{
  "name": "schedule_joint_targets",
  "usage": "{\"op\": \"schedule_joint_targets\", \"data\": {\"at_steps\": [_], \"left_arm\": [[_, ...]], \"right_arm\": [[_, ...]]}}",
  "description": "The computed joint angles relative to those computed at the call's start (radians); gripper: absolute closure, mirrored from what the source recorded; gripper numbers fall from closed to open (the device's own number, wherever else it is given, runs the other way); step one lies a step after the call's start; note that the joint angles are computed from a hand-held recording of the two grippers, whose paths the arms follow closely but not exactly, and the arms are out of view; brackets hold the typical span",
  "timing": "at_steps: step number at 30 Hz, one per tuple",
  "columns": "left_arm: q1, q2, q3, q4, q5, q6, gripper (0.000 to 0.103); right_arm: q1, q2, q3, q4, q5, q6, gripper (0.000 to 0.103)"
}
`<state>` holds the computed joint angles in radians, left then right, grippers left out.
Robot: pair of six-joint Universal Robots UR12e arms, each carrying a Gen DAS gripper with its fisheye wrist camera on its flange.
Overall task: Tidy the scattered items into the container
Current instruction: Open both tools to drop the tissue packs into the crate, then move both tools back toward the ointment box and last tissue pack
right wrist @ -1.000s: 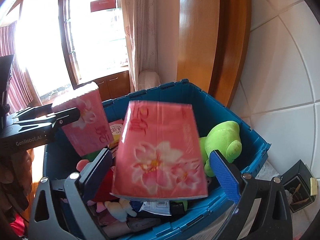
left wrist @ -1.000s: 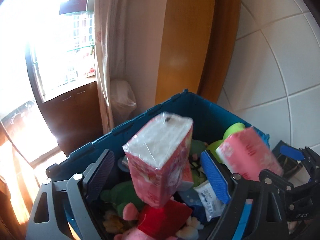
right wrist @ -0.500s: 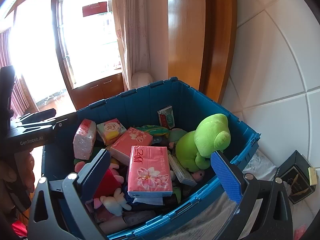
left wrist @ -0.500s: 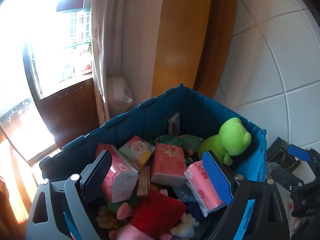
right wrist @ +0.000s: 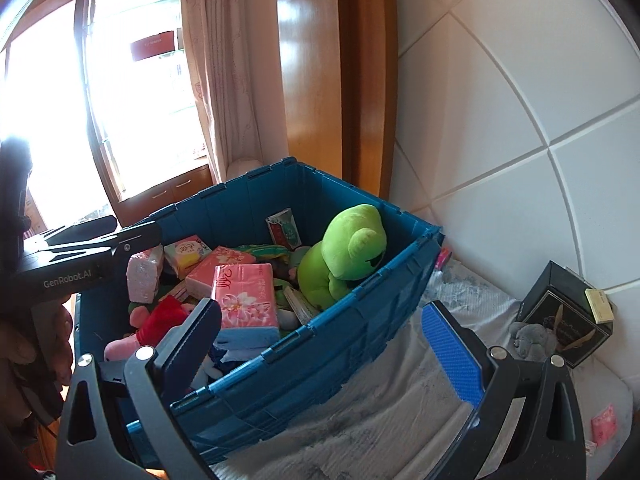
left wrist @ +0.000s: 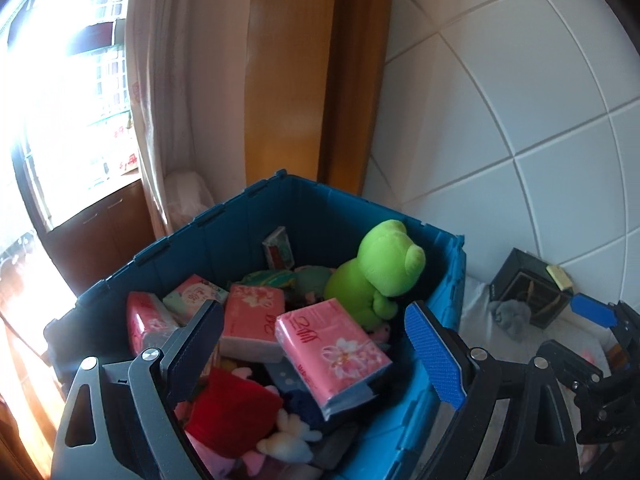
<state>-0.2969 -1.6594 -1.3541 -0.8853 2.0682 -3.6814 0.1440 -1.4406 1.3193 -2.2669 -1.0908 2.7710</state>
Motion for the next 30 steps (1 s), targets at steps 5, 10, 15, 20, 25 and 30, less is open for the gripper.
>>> {"op": "schedule_joint_targets", "data": {"at_steps": [5, 10, 15, 20, 25, 30], "left_arm": [[-0.067, -0.071, 0.09, -0.02, 0.008, 0.029, 0.01], [-0.139, -0.144, 0.187, -0.049, 0.007, 0.038, 0.01], [-0.207, -0.229, 0.297, -0.09, 0.005, 0.04, 0.01], [-0.262, -0.316, 0.413, -0.149, 0.015, 0.027, 0.01], [-0.304, -0.4, 0.525, -0.226, 0.026, 0.013, 0.01], [-0.331, -0.479, 0.63, -0.297, 0.02, 0.02, 0.01]], "right_arm": [[-0.091, -0.058, 0.067, -0.013, 0.022, 0.008, 0.001], [-0.202, -0.114, 0.13, -0.004, 0.048, 0.003, 0.001], [-0.328, -0.156, 0.182, 0.018, 0.087, -0.025, 0.001], [-0.448, -0.171, 0.213, 0.04, 0.121, -0.051, 0.001], [-0.542, -0.16, 0.227, 0.048, 0.135, -0.077, 0.001], [-0.6, -0.134, 0.229, 0.052, 0.105, -0.093, 0.001]]}}
